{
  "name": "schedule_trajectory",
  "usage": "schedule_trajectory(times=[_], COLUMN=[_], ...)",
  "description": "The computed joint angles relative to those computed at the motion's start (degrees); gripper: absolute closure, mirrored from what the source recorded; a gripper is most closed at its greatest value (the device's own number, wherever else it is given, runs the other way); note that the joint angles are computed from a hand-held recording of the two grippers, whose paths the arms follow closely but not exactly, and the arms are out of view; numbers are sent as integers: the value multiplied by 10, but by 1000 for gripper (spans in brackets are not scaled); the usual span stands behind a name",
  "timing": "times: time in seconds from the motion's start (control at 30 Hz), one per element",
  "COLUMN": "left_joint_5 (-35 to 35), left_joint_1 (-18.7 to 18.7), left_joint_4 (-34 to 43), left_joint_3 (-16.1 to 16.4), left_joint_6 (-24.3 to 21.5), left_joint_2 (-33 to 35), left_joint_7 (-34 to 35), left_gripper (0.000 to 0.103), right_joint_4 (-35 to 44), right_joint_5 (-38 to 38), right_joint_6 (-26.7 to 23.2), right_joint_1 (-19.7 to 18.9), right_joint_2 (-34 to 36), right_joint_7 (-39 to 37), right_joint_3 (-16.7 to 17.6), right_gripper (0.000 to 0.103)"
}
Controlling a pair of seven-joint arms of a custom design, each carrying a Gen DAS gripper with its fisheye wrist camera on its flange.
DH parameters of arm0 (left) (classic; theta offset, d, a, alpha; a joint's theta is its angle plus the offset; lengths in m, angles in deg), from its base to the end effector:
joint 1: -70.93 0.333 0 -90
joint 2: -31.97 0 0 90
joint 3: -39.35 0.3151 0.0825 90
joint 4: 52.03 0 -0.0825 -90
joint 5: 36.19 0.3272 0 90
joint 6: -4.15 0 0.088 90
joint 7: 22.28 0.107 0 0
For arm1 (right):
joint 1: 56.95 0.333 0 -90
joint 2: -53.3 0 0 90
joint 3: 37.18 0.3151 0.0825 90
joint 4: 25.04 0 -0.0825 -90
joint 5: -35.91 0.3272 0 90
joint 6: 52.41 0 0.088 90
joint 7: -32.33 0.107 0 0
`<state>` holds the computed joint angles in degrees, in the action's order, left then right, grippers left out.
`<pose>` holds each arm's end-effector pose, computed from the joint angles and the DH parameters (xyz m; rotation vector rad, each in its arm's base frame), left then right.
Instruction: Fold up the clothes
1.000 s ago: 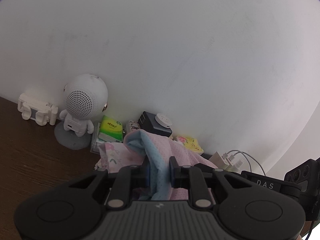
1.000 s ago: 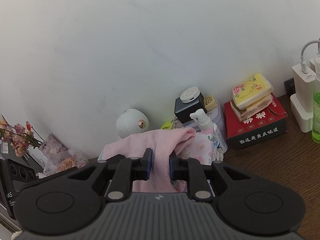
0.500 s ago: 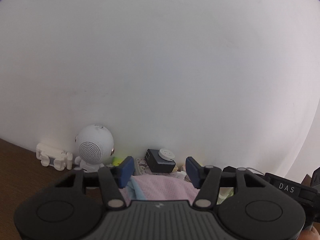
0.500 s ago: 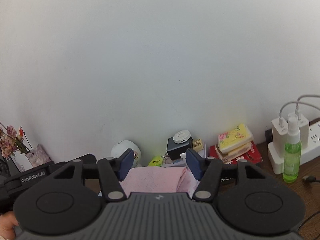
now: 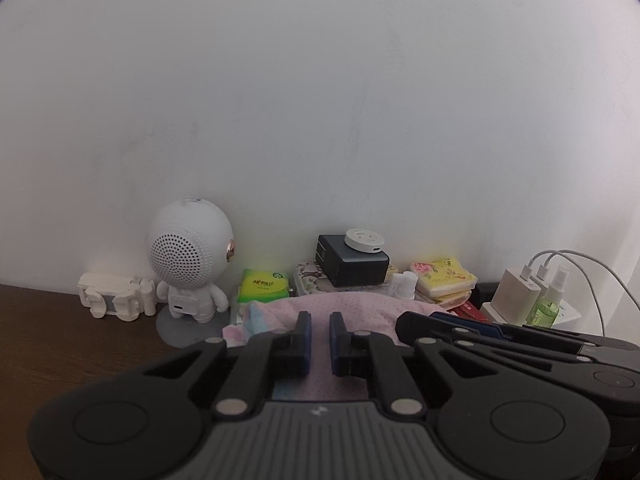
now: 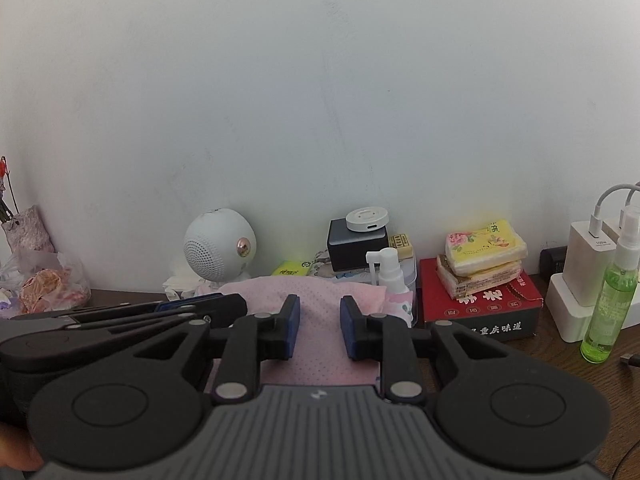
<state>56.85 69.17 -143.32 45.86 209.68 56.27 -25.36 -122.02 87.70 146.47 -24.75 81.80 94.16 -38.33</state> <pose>0.5933 -0.0895 0.4834 -1.4193 1.7985 -1.2699 0.5937 0.2526 0.4659 -1.4316 1.4369 -0.6753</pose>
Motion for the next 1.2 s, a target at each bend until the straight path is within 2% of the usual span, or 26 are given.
schedule_trajectory(times=[0.03, 0.07, 0.1, 0.13, 0.17, 0.2, 0.23, 0.27, 0.3, 0.33, 0.4, 0.5, 0.57, 0.73, 0.8, 0.97, 1.07, 1.2], left_joint_5=[-52, -133, -190, -224, -251, -275, -322, -360, -390, -386, -384, -427, -439, -426, -387, -350, -306, -228], left_joint_1=[9, 6, -5, -11, -14, -17, -32, -42, -49, -39, -28, -28, -17, 22, 36, 70, 79, 68], left_joint_4=[-37, -83, -114, -137, -157, -176, -205, -231, -254, -269, -297, -353, -381, -432, -442, -480, -493, -508], left_joint_3=[-9, -6, 8, 17, 24, 30, 47, 59, 68, 65, 59, 56, 48, 17, 9, -17, -18, 2], left_joint_6=[-8, -12, -11, -7, -3, 0, 4, 15, 27, 35, 30, 19, 19, 13, 2, -3, -14, -35], left_joint_2=[-18, -39, -53, -65, -75, -85, -97, -108, -117, -127, -150, -187, -208, -252, -270, -316, -343, -386], left_joint_7=[56, 138, 191, 222, 247, 269, 312, 351, 384, 391, 415, 488, 507, 500, 470, 444, 403, 335], left_gripper=[80, 74, 61, 46, 38, 20, 5, 3, 2, 1, 0, 0, 0, 0, 0, 0, 0, 0], right_joint_4=[-7, -17, -24, -29, -39, -52, -66, -80, -90, -97, -116, -137, -150, -173, -176, -178, -168, -151], right_joint_5=[-13, -20, -10, 3, 6, 4, 1, -2, 8, 23, 39, 69, 85, 163, 203, 290, 351, 434], right_joint_6=[14, 32, 45, 59, 68, 74, 79, 84, 86, 89, 99, 106, 110, 117, 119, 132, 141, 155], right_joint_1=[-19, -28, -20, -12, -16, -27, -36, -45, -39, -30, -22, -14, -12, 10, 17, 21, 22, 19], right_joint_2=[-4, -10, -17, -23, -31, -41, -51, -61, -71, -78, -94, -113, -124, -154, -165, -192, -204, -215], right_joint_7=[5, 10, 4, -4, -7, -5, -1, 4, -4, -20, -44, -71, -81, -148, -187, -261, -318, -398], right_joint_3=[24, 38, 32, 27, 34, 47, 58, 67, 65, 60, 61, 67, 75, 86, 92, 116, 132, 152], right_gripper=[76, 66, 51, 44, 31, 21, 18, 11, 3, 0, 0, 0, 0, 0, 0, 0, 0, 0])
